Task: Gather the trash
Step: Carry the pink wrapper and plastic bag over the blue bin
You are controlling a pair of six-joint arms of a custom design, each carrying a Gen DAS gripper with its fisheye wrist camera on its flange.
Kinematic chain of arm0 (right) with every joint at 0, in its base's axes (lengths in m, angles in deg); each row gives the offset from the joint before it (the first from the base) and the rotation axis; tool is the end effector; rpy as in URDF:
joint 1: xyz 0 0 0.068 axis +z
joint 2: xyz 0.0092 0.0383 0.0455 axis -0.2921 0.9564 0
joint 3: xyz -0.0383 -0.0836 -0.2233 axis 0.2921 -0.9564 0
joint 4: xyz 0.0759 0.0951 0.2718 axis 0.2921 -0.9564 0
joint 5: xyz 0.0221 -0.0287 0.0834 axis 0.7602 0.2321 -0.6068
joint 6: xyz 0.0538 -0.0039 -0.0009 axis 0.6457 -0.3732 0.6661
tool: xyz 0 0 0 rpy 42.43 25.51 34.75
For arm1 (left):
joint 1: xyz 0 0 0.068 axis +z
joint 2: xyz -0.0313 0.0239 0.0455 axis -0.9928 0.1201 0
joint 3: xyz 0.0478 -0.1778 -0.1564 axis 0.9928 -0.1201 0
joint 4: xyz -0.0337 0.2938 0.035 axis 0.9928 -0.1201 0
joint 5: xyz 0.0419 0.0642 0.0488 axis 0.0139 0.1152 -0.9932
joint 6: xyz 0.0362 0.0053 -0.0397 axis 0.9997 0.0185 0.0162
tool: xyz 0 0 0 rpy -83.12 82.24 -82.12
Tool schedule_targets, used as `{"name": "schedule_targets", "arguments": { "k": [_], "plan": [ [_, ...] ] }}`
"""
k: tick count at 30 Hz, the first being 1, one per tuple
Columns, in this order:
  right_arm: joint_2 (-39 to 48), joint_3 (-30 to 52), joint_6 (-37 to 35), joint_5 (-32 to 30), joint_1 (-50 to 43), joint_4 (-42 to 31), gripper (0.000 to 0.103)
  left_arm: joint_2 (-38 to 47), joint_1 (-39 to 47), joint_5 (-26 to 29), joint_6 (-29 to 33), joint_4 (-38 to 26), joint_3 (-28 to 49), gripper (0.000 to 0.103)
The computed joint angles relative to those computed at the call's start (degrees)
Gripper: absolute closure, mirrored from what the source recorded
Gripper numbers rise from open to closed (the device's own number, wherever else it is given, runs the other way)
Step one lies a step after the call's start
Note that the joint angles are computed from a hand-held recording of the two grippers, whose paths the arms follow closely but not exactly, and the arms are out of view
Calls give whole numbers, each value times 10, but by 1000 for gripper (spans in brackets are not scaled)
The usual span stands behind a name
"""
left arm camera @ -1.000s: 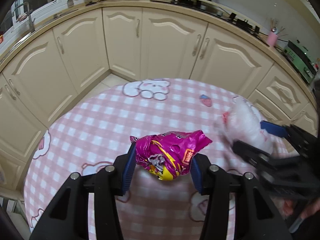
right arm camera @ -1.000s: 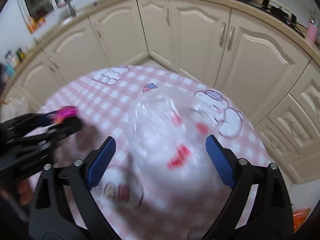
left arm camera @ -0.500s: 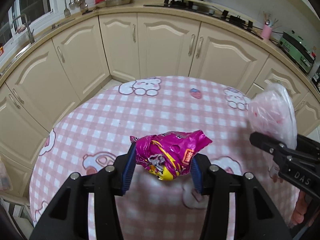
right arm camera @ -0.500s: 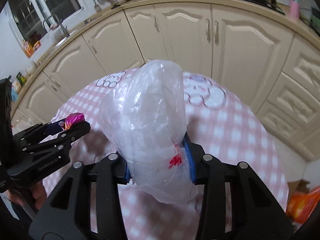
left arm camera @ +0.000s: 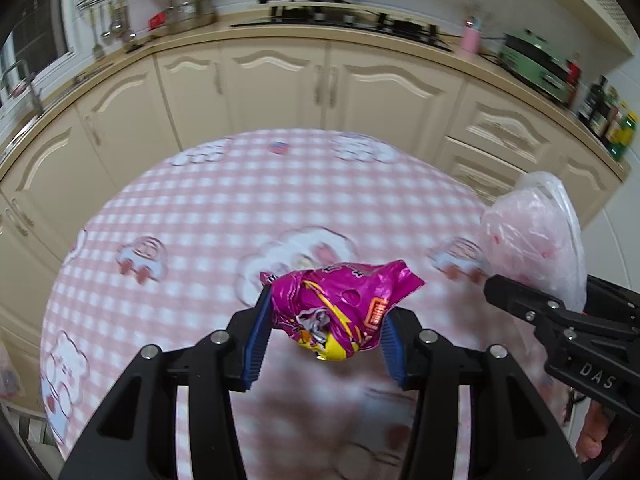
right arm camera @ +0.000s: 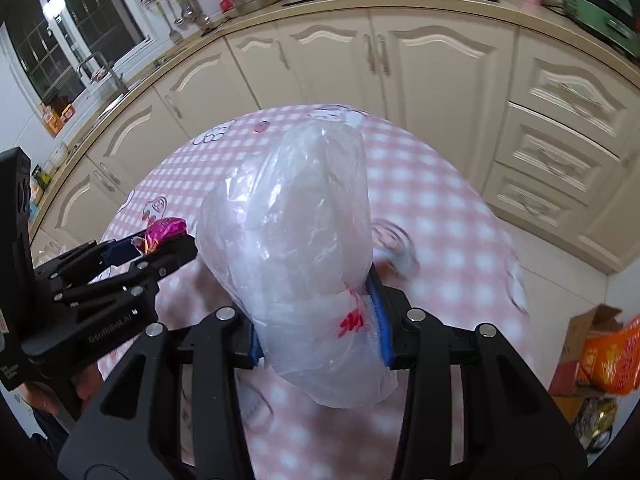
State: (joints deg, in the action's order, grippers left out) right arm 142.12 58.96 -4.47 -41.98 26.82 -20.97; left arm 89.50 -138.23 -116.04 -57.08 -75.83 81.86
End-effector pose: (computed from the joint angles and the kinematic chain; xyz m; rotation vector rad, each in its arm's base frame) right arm 0.1988 0.1984 0.1745 -0.7109 2.4618 0.6115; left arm 0.1166 -0.1325 0.1786 -0.4428 2.4721 0.0866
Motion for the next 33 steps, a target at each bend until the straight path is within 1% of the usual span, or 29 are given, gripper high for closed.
{"name": "schedule_targets", "arguments": {
  "k": [4, 6, 7, 9, 12, 13, 14, 16, 18, 20, 21, 22, 23, 25, 28, 30, 33],
  "plan": [
    [-137, -80, -9, -9, -52, -51, 61, 107, -79, -7, -57, 13, 60, 55],
    [-205, -113, -19, -19, -86, -85, 61, 170, -111, -7, -69, 27, 102, 55],
    [-247, -133, -31, -35, -119, -109, 60, 194, -122, -8, -71, 32, 120, 55],
    [-302, -154, -49, -56, -167, -147, 60, 259, -148, -13, -74, 40, 170, 55],
    [-380, -184, -102, -98, -272, -211, 59, 341, -174, -17, -66, 50, 240, 55],
    [-404, -193, -136, -126, -330, -240, 59, 373, -181, -17, -58, 55, 270, 55],
    [-415, -196, -161, -145, -370, -259, 59, 404, -187, -15, -47, 60, 299, 55],
    [-427, -201, -235, -194, -481, -301, 59, 459, -195, -12, -26, 67, 353, 55],
    [-415, -198, -297, -229, -568, -326, 58, 518, -201, -4, 0, 74, 417, 55],
    [-379, -191, -381, -265, -674, -349, 58, 562, -203, 8, 22, 81, 465, 54],
    [-363, -188, -406, -274, -707, -354, 58, 594, -204, 17, 39, 85, 501, 54],
    [-330, -183, -444, -286, -759, -356, 58, 621, -204, 23, 52, 87, 530, 54],
    [-305, -179, -465, -291, -791, -352, 58, 640, -205, 27, 59, 86, 552, 54],
    [-242, -167, -523, -299, -865, -345, 58, 703, -204, 43, 80, 78, 624, 54],
    [-163, -152, -567, -292, -929, -318, 58, 775, -203, 68, 102, 72, 708, 54],
    [-110, -137, -585, -288, -957, -301, 58, 834, -200, 85, 115, 61, 777, 54],
    [-35, -117, -606, -278, -995, -272, 58, 903, -196, 107, 126, 42, 859, 54]
  ]
}}
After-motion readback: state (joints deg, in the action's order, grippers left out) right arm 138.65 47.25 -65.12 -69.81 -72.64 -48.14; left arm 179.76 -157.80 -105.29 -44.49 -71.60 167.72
